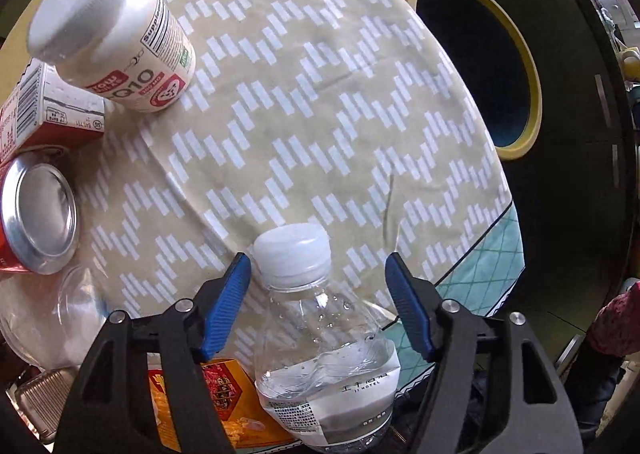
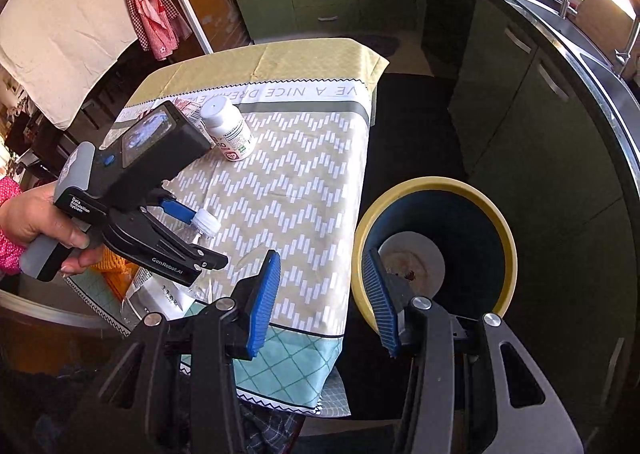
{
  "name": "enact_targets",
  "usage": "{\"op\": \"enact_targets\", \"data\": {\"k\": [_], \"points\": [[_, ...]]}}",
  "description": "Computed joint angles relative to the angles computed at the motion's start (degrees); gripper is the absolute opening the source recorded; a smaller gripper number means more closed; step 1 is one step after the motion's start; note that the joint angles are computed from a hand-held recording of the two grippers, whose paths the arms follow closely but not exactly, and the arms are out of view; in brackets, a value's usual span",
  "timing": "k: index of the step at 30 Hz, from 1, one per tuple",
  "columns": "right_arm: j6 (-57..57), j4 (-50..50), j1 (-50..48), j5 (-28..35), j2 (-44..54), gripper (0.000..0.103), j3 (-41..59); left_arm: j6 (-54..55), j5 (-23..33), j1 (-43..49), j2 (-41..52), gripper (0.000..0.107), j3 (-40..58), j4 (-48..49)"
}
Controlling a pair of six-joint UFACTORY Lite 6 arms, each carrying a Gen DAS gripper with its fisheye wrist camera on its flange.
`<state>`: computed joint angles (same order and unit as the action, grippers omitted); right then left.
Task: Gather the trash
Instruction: 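Grasp the clear water bottle with the left gripper, then grasp the white pill bottle with the right gripper while the left gripper holds the water bottle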
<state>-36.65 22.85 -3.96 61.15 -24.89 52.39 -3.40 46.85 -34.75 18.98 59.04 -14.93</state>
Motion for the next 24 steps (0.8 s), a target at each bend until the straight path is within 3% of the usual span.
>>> {"op": "enact_targets", "data": {"k": [4, 9, 17, 24], "points": [[-0.53, 0.27, -0.1, -0.44, 0.62, 0.045, 0.14, 0.07, 0.66, 0.43, 0.3, 0.041, 0.27, -0.1], [1.19, -0.01, 2.51, -1.39, 0.96, 0.045, 0.77, -1.05, -0.66, -0.8, -2.96, 0.041, -2.32, 1.81], [7.31, -2.75, 8.92, -4.37, 5.51, 0.045, 5.75, -2.86, 3.17, -2.6, -21.62, 0.04, -8.26, 5.39], [16.38, -7.37, 21.15, -9.83, 14.17, 0.045, 12.74, -6.29, 9.27, -3.19, -39.76, 0.04, -13.24, 7.69]]}}
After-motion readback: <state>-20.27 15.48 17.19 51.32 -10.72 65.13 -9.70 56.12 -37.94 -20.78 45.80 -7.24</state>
